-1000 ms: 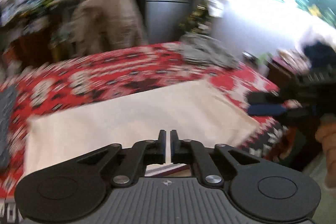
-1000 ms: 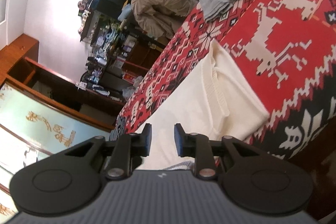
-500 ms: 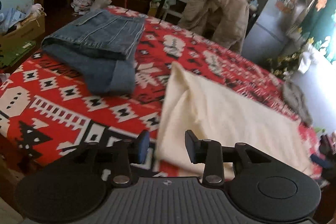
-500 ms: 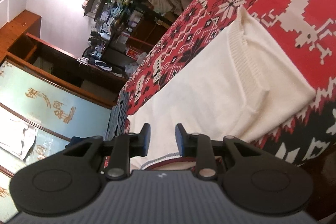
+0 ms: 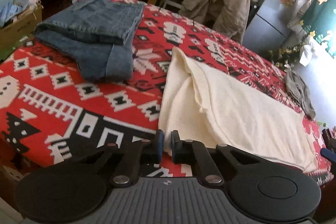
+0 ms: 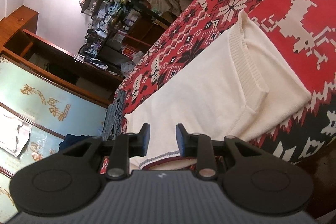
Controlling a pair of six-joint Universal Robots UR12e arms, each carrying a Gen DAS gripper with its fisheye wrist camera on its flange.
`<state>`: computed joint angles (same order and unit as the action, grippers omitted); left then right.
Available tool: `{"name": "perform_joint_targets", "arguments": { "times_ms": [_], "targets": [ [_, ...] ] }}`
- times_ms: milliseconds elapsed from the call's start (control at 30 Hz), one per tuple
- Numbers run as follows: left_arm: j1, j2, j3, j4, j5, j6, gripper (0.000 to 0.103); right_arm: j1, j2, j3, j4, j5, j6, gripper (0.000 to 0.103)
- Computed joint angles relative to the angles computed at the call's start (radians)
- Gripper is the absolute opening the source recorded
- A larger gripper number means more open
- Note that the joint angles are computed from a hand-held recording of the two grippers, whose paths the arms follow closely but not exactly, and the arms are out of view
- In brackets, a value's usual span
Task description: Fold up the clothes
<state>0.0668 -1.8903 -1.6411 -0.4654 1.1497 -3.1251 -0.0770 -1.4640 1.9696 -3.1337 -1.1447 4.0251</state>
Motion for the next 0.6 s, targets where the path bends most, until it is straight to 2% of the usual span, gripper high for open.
{"name": "perform_joint_targets", "arguments": {
  "times_ms": [133, 367, 533, 600],
  "targets": [
    [-0.033, 0.025, -0.018, 0.121, 0.042, 0.109, 0.006, -0.003, -0.003, 0.002, -0.007, -0.001, 0.0, 0.032],
    [-0.101, 0.025, 0.021, 0.202, -0.076, 0.293, 0.006, -0.018, -0.015, 0.024, -0.051, 0.004, 0.023, 0.032],
    [-0.162, 0.006, 0.036, 0.116, -0.122, 0.454, 0.006, -0.034, -0.039, 0.049, -0.076, -0.003, 0.04, 0.032],
    [-0.182, 0.003, 0.027, 0.078, -0.115, 0.515, 0.006, -0.04, -0.048, 0.058, -0.082, -0.004, 0.039, 0.032]
  ]
}}
